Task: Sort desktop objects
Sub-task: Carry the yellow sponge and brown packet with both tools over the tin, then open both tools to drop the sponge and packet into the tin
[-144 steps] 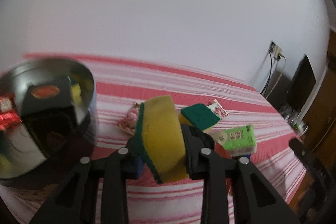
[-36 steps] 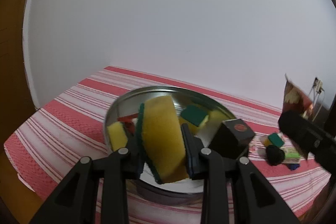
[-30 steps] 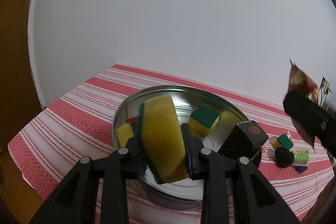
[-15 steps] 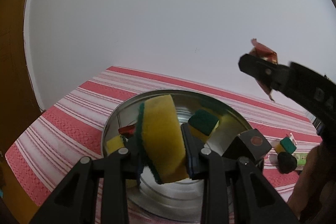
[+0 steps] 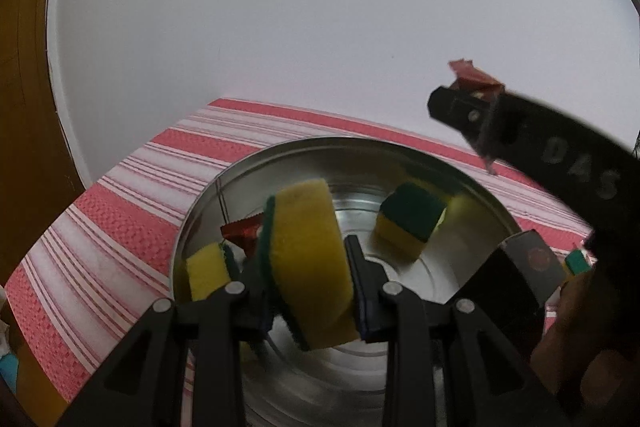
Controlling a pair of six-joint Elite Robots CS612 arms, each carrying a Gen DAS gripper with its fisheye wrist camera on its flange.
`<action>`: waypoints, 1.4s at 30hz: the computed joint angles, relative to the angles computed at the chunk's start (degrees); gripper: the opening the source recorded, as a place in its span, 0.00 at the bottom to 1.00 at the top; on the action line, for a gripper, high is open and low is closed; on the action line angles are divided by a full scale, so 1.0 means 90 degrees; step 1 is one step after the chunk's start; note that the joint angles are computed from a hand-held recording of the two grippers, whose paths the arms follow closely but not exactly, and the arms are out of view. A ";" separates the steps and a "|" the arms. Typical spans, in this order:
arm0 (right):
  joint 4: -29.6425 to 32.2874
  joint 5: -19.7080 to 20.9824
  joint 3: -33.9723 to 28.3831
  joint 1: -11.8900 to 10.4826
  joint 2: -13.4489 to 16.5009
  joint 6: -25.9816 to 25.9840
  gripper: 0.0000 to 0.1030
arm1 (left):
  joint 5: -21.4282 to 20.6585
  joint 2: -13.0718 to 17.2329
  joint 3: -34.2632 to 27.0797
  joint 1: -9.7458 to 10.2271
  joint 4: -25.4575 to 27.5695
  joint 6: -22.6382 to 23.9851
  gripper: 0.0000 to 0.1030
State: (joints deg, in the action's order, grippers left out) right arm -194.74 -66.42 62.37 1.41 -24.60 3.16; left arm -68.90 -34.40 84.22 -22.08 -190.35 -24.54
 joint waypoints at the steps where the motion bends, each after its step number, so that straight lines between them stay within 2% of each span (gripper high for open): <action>1: -0.0024 0.0041 0.0011 -0.0022 -0.0002 0.0003 0.39 | 0.0026 0.0009 -0.0025 -0.0003 0.0055 -0.0010 0.28; 8: 0.0251 -0.0191 -0.0010 -0.0066 -0.0015 -0.0178 0.39 | 0.0061 0.0004 -0.0049 -0.0038 0.0252 -0.0029 0.28; 15: 0.0331 -0.0131 0.0013 -0.0045 -0.0039 -0.0109 0.39 | 0.0108 -0.0030 -0.0035 -0.0088 0.0362 0.0005 0.28; 28: 0.0316 -0.0254 0.0111 0.0041 -0.0144 -0.0375 0.39 | 0.0577 -0.0049 -0.0032 -0.0123 0.0519 0.0055 0.28; 31: 0.0456 -0.0192 0.0041 0.0029 -0.0114 -0.0433 0.41 | 0.0679 -0.0055 -0.0055 -0.0140 0.0622 0.0052 0.31; 33: 0.0576 -0.0232 -0.0040 0.0016 -0.0082 -0.0389 0.50 | 0.0689 -0.0069 -0.0055 -0.0140 0.0644 -0.0049 0.52; 35: 0.0508 -0.0101 -0.0055 -0.0010 -0.0078 -0.0211 0.74 | 0.0733 -0.0092 -0.0025 -0.0154 0.0543 -0.0060 0.85; 37: 0.0028 -0.0062 0.0011 -0.0047 -0.0049 0.0141 0.76 | 0.0934 -0.0101 -0.0005 -0.0201 0.0438 0.0028 1.00; 42: -0.0697 -0.0310 0.0092 -0.0032 0.0026 0.0442 0.76 | 0.1244 -0.0090 -0.0005 -0.0267 0.0415 0.0143 0.99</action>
State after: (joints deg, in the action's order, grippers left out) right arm -201.01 -69.21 63.19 1.12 -24.36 7.13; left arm -57.71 -35.21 84.17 -24.48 -186.61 -23.25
